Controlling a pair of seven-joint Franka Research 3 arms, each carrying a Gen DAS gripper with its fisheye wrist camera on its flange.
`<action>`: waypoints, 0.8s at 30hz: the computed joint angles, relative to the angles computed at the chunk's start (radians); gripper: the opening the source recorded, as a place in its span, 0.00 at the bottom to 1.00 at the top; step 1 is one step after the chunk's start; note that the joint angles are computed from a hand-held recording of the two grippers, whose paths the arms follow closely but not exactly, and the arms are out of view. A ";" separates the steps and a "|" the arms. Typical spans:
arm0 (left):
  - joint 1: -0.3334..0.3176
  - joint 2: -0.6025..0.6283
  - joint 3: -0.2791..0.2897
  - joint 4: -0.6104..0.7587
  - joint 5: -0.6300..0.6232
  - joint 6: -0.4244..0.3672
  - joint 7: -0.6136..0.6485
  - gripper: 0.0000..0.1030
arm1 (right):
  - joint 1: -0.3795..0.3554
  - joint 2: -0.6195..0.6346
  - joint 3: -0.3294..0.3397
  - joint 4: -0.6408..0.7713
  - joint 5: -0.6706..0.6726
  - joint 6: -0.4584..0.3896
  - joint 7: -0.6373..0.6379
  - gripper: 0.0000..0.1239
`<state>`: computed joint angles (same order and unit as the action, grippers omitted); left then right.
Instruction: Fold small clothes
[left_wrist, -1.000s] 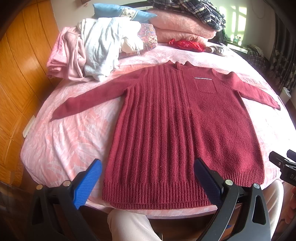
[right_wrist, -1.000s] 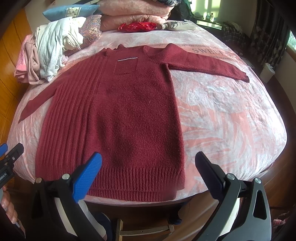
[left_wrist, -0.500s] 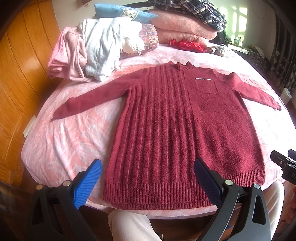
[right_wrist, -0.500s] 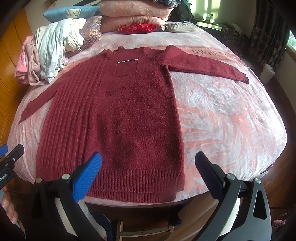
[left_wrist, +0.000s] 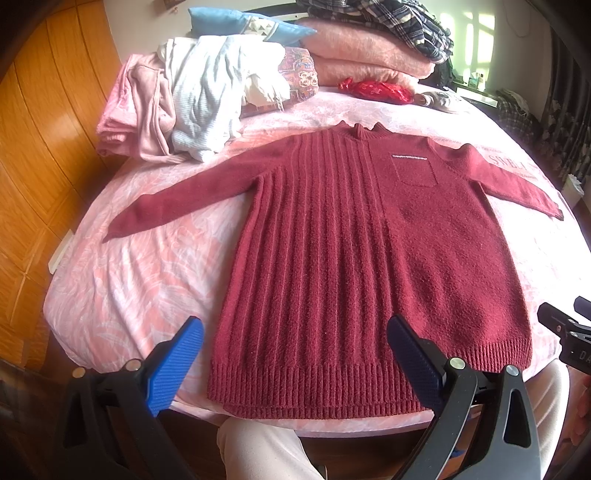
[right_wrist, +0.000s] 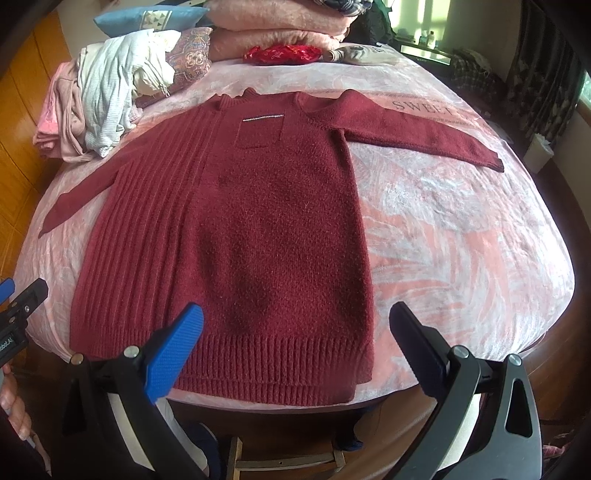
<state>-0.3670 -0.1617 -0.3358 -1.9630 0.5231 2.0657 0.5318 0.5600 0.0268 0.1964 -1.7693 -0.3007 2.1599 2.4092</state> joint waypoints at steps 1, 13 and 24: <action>0.000 -0.001 0.001 -0.002 0.000 0.000 0.000 0.96 | 0.000 -0.001 -0.001 0.000 -0.003 -0.002 0.005 0.81; -0.002 0.007 0.000 0.005 0.006 -0.009 -0.005 0.96 | -0.014 -0.017 -0.002 -0.032 0.038 0.039 0.000 0.81; -0.001 0.008 0.002 0.003 0.004 -0.009 0.000 0.96 | -0.019 -0.010 -0.004 -0.035 0.063 0.047 -0.020 0.81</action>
